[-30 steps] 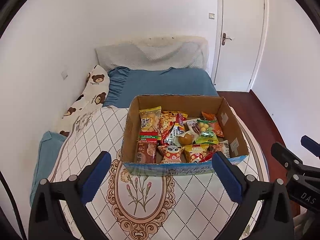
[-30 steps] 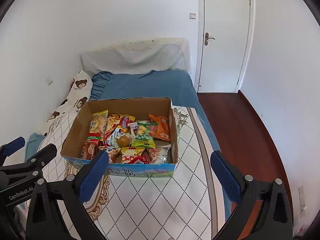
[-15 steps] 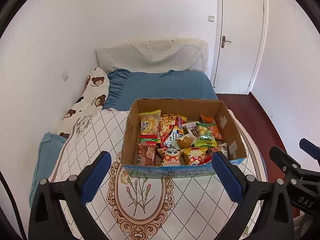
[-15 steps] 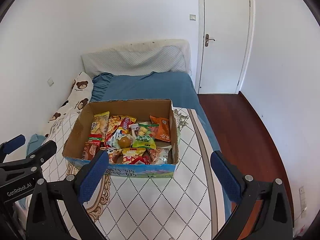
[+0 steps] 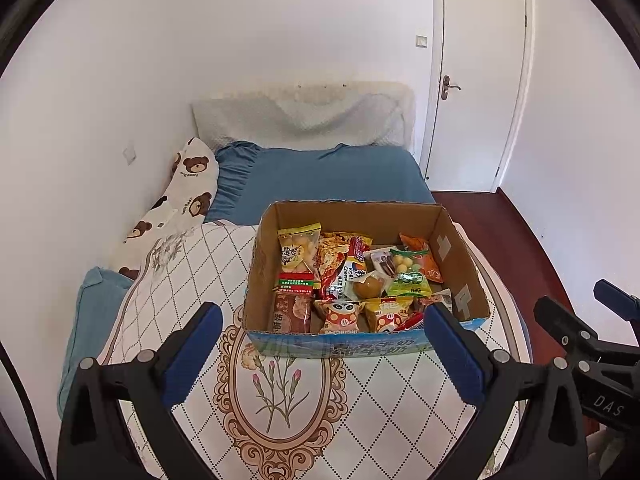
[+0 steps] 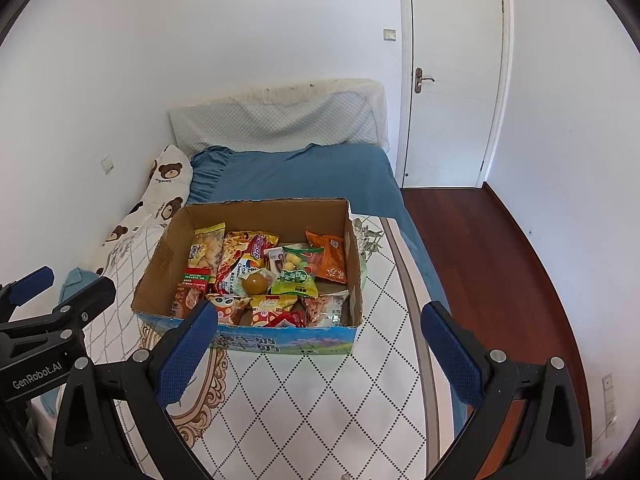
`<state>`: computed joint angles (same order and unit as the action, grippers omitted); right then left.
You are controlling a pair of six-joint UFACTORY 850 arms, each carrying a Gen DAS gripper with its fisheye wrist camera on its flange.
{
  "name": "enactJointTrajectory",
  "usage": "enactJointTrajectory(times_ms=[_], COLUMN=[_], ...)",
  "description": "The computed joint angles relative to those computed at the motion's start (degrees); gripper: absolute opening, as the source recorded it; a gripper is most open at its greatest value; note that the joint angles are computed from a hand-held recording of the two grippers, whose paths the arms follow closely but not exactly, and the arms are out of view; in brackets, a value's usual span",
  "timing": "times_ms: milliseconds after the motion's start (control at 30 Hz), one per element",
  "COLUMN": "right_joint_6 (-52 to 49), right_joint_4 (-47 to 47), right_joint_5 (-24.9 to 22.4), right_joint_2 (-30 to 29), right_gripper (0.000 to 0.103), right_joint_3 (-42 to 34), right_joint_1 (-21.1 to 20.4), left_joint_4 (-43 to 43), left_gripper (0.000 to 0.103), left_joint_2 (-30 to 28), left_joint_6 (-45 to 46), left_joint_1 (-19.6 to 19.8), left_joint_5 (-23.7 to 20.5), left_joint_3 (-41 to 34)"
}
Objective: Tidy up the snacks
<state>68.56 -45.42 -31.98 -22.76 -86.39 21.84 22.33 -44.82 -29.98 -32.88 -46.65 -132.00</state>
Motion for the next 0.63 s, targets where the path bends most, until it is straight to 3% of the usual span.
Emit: enactJointTrajectory(times_ms=[633], right_joint_6=[1.0], right_joint_4=[-0.8], right_joint_5=[0.2], right_joint_2=[0.7], right_gripper=[0.103], right_joint_3=[0.7], right_joint_1=[0.0], left_joint_4=[2.6], left_gripper=[0.103], left_joint_2=[2.9], left_joint_6=[-2.6], left_joint_1=[-0.2], left_joint_5=[2.7], left_joint_3=[5.3])
